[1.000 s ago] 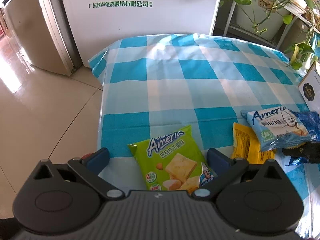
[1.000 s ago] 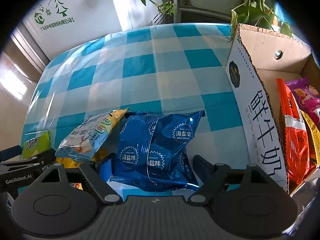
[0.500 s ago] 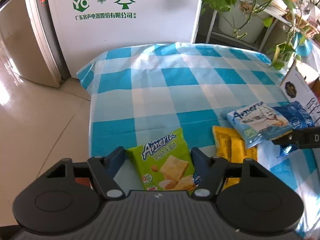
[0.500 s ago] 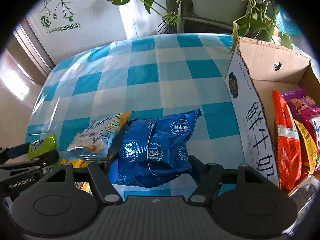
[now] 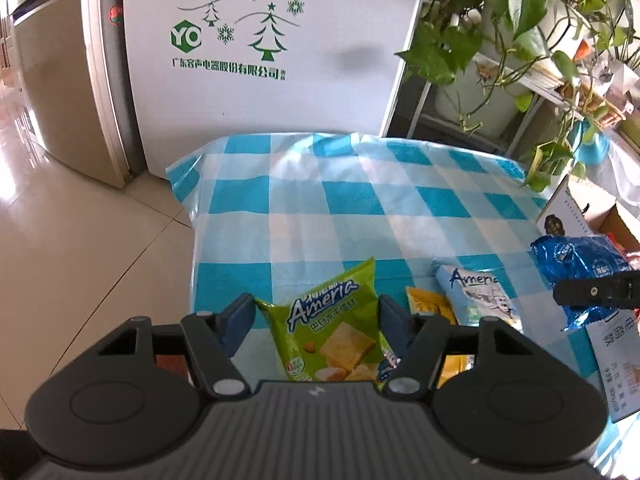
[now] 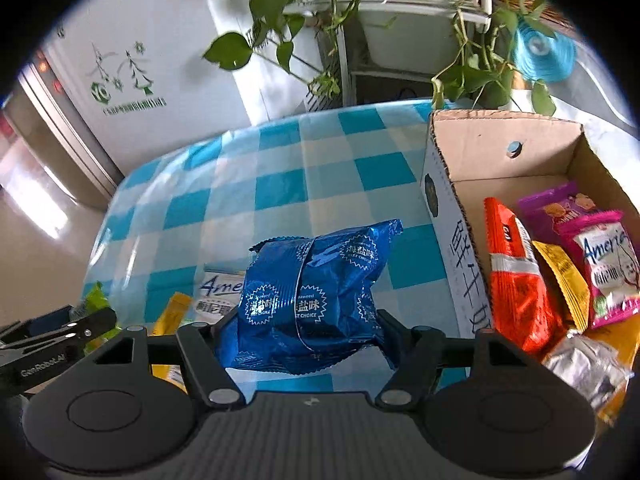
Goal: Organize snacks
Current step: 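Close left gripper on the green Ameria cracker bag and lift it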
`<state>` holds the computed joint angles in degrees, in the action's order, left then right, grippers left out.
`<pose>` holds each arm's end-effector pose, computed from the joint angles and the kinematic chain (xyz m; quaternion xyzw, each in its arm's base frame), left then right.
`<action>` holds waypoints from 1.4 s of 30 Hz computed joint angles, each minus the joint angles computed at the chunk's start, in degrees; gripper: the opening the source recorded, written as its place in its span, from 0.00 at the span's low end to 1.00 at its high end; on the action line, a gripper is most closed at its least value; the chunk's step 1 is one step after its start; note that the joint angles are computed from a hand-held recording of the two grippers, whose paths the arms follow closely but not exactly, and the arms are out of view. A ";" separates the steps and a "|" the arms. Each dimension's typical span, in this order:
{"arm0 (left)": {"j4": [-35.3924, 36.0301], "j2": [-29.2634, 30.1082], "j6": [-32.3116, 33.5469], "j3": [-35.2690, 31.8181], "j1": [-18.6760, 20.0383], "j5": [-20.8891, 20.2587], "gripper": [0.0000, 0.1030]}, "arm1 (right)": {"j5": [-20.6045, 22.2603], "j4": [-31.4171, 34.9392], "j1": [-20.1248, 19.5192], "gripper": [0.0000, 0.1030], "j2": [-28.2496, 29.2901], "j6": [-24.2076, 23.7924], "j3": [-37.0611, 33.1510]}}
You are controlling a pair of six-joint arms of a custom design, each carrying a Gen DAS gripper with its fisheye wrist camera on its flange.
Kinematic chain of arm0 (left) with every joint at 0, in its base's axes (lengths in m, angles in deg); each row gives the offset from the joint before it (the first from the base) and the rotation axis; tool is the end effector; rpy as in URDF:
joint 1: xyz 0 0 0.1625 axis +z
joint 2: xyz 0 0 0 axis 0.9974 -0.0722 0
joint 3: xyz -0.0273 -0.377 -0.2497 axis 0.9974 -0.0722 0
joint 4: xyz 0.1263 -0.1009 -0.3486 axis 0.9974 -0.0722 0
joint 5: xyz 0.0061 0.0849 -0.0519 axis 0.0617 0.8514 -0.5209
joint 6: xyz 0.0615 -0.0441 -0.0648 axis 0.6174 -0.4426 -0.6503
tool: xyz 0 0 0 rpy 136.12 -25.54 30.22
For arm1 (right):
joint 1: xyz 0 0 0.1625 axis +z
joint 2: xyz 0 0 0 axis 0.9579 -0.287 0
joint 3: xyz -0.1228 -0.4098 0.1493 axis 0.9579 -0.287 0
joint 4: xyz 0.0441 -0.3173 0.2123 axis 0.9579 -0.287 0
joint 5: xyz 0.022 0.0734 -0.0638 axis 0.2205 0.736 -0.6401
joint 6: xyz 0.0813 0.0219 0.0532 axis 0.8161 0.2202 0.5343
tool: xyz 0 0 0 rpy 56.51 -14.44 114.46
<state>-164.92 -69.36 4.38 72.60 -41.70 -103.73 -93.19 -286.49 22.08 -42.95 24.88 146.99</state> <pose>-0.2639 -0.5234 0.0189 0.2752 0.9049 -0.2347 0.2245 0.1038 -0.4583 0.2461 -0.1134 -0.8593 0.3513 0.3540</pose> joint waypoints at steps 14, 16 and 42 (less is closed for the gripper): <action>-8.38 -1.03 2.57 5.40 -3.85 1.30 0.62 | 1.15 -4.34 3.35 0.72 0.52 -0.46 3.00; -7.65 -1.22 1.78 5.83 -3.99 1.17 0.62 | 1.56 -3.96 3.42 0.72 0.41 -0.58 3.13; 1.38 2.83 2.89 0.01 -0.75 -0.18 0.71 | 1.30 -5.51 3.15 0.72 -0.55 0.89 4.40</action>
<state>-163.54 -66.53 7.27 72.61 -42.45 -103.92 -91.89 -292.00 25.23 -43.50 25.77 151.39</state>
